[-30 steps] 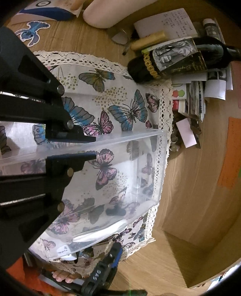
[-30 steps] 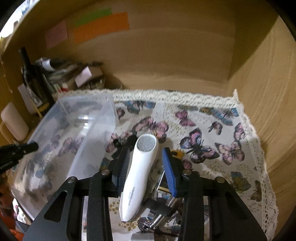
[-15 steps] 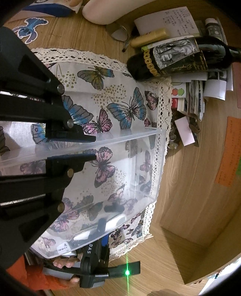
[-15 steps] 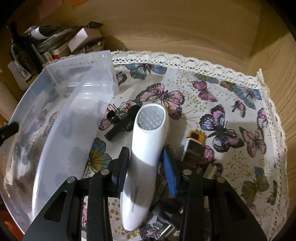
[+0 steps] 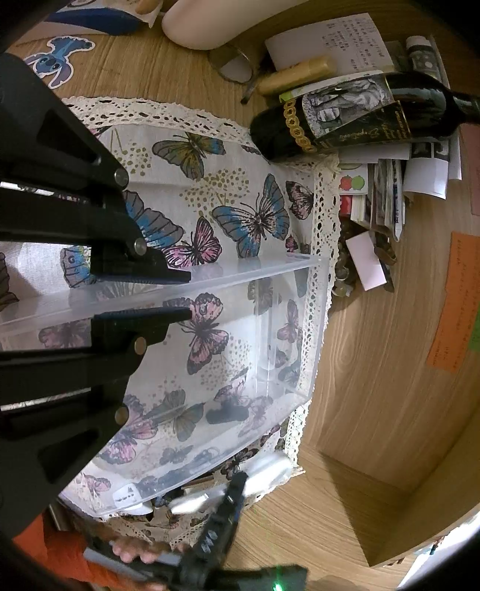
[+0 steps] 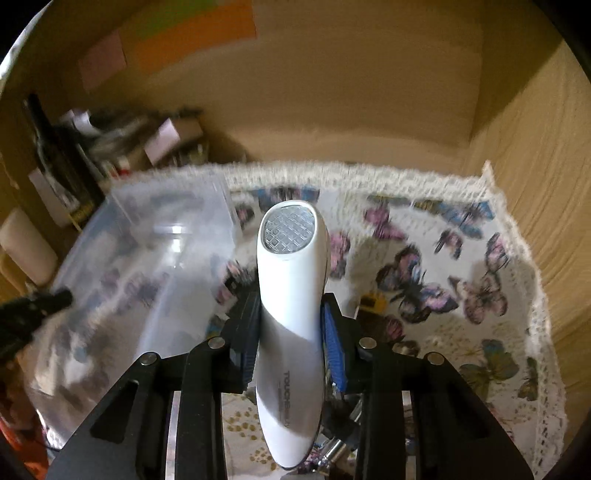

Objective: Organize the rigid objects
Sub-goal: 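Lift the white massager and lower it into the clear box, open right gripper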

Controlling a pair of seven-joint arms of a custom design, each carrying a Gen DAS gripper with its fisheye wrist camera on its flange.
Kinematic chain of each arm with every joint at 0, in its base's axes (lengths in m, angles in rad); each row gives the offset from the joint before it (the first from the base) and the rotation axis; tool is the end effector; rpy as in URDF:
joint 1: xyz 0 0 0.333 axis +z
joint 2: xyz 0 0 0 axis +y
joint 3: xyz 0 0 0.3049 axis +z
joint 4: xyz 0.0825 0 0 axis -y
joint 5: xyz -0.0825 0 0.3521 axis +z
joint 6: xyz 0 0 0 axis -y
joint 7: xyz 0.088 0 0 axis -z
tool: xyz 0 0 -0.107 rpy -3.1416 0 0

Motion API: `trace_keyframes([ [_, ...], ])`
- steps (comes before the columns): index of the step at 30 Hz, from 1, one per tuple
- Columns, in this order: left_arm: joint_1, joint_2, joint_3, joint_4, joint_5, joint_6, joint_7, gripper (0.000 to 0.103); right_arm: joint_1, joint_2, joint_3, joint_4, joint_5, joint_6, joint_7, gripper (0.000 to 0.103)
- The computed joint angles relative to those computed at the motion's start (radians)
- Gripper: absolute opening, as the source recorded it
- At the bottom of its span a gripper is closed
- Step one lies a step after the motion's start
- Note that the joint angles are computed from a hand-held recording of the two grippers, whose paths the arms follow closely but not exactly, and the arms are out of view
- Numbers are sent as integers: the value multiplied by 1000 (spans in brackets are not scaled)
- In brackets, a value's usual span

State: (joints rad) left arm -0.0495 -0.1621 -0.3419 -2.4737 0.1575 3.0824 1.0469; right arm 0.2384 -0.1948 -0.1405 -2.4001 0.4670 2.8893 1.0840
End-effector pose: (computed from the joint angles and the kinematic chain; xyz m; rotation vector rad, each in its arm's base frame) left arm 0.4426 -0.2011 0.4489 -1.8230 1.8948 -0.9341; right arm 0.4873 0.0189 0.4718 -1.8971 1.6077 -0.5013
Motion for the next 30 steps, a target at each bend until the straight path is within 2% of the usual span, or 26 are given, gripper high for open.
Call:
trace_keyframes([
  [1, 6, 0, -5, 1, 8, -1, -6, 12, 31, -14, -22, -2, 63, 11, -55, 29],
  [8, 22, 1, -15, 1, 47, 3, -32, 12, 142, -99, -73, -30, 166, 72, -154, 29],
  [14, 18, 3, -10, -6, 46, 22, -25, 12, 232, -89, -104, -13, 231, 66, -234, 29],
  [18, 15, 2, -9, -14, 23, 37, -6, 12, 226, -51, -69, 10, 247, 30, -255, 29],
  [28, 41, -1, -35, -20, 20, 47, 1, 12, 132, 23, 47, 65, 225, -88, -253, 31],
  [30, 40, -1, -36, -20, 16, 48, 4, 13, 119, 21, 63, 58, 227, -73, -258, 31],
])
